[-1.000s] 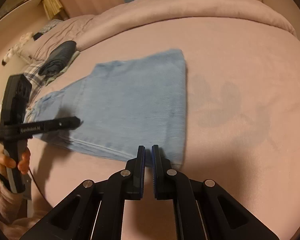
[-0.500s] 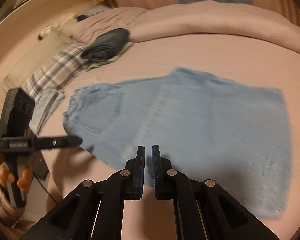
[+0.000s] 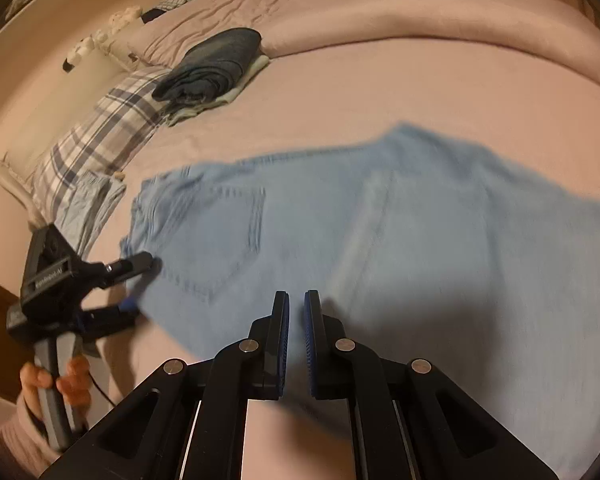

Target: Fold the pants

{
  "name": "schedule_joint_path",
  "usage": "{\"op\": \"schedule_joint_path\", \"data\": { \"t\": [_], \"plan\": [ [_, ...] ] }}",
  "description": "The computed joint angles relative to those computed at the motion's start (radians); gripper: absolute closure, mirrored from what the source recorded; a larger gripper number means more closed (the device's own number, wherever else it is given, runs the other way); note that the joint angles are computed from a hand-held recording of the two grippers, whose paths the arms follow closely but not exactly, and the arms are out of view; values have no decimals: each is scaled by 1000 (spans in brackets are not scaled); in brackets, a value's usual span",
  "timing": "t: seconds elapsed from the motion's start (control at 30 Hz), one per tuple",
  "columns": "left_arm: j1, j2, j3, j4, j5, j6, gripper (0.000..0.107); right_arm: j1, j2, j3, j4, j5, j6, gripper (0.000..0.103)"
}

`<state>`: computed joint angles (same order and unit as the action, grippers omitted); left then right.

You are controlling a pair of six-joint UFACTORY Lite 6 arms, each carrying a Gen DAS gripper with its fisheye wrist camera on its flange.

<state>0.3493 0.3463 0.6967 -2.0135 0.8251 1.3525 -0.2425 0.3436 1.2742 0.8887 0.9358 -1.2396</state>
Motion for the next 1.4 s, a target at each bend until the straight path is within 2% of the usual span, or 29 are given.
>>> {"op": "schedule_joint_path", "data": {
  "t": [0.13, 0.3, 0.43, 0.5, 0.63, 0.67, 0.73, 0.77, 0.83, 0.9, 1.07, 1.13, 1.23, 1.3, 1.37, 1.4],
  "plan": [
    [24, 3, 4, 13, 2, -21, 60, 111, 140, 142, 83, -34, 99, 97],
    [47, 38, 27, 32, 30, -51, 69, 233, 275, 232, -24, -150, 234, 99],
    [15, 41, 64, 58, -28, -107, 77, 241, 286, 287, -105, -107, 324, 99],
    [-16, -17, 54, 54, -93, -90, 80, 253, 207, 212, -135, -147, 342, 99],
    [-94, -125, 52, 41, -229, -23, 83, 237, 12, -21, -115, -160, 208, 98],
    [-119, -122, 74, 41, -256, -18, 84, 256, -9, -70, -140, -189, 198, 98],
    [-174, -152, 92, 30, -340, 19, 86, 287, -55, -173, -81, -307, 84, 98],
    [-188, -163, 93, 23, -360, 38, 86, 292, -55, -180, -57, -319, 64, 98],
    [-215, -202, 92, 29, -398, 51, 86, 262, -9, -120, -63, -247, 130, 98],
    [-247, -207, 136, 48, -442, 52, 86, 212, 29, -43, -89, -130, 215, 98],
    [-352, -206, 215, 74, -553, 84, 84, 139, -40, -133, -103, -94, 159, 94],
    [-420, -181, 259, 0, -616, 172, 84, 130, -44, -179, -72, -100, 102, 94],
    [-473, -191, 284, -72, -663, 285, 84, 42, -39, -178, -7, -3, 48, 93],
    [-507, -180, 321, -17, -688, 259, 84, -70, -24, -168, 101, 118, -25, 83],
    [-542, -154, 356, -2, -710, 271, 84, -189, 77, -82, 189, 291, -15, 49],
    [-565, -132, 379, -28, -723, 308, 84, -228, 134, -32, 216, 353, 17, 44]
  ]
}}
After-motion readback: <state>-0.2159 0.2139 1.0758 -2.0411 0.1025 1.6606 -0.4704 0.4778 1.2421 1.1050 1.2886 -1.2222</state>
